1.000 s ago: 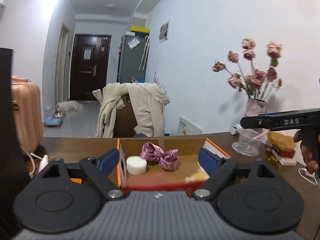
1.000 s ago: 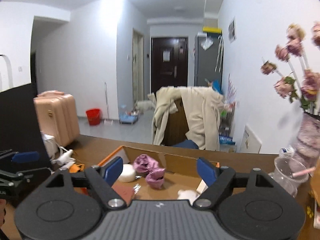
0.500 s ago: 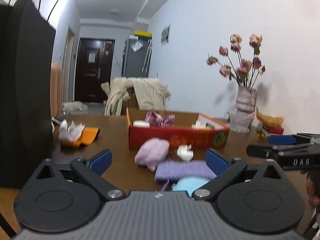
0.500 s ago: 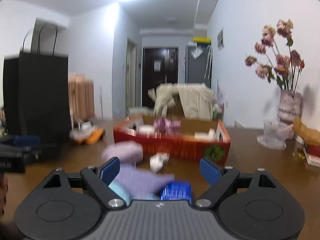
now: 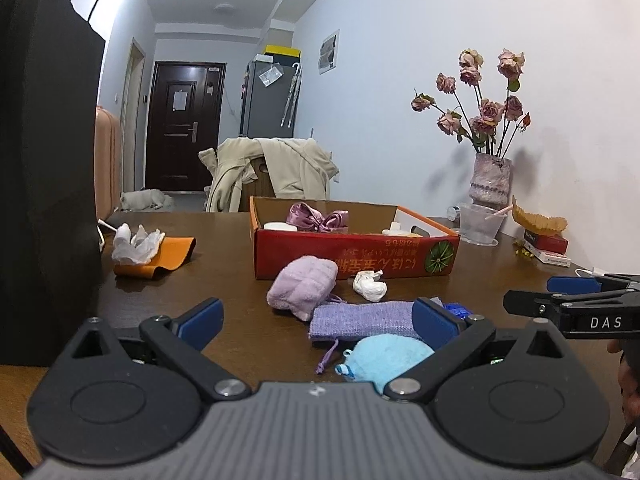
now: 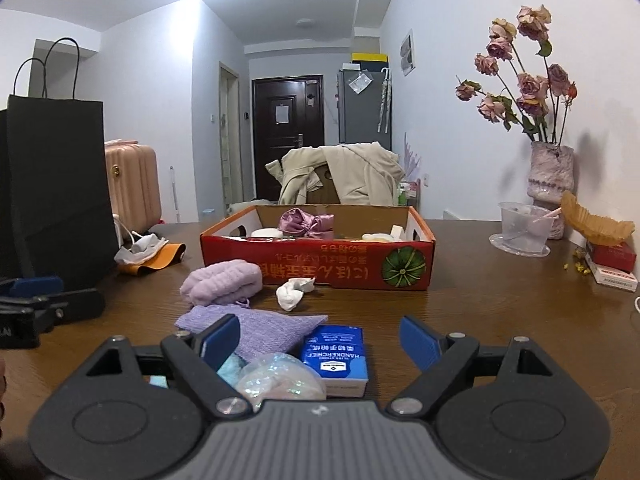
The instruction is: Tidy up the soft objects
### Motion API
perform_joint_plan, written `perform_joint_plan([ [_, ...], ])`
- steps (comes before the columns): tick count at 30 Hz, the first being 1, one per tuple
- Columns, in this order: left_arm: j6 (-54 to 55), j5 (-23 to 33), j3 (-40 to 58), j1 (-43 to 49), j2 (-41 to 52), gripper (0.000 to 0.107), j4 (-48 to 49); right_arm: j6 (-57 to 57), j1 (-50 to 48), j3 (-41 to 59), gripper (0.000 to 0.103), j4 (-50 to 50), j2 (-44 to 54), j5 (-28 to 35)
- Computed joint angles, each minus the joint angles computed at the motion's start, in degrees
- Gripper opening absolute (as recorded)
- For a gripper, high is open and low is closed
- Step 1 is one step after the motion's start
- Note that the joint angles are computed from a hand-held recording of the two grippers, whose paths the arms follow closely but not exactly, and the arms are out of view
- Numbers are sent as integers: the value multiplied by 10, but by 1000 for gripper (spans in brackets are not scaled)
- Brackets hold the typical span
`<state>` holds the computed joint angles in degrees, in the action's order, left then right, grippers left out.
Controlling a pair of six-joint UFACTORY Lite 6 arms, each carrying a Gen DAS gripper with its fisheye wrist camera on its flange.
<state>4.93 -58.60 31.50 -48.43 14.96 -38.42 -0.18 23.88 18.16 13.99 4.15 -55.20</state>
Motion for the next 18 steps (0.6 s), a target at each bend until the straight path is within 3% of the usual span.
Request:
perform_joint_plan([
  [10,31,43,80,0,52,102,-26,40,-62,53,83,-103,49,20],
  [16,39,58,113,9,71,102,-30,66,-95,87,77,-154,78,39],
  [18,41,65,125,12,78,102,-31,80,-103,92,71,-181,81,43],
])
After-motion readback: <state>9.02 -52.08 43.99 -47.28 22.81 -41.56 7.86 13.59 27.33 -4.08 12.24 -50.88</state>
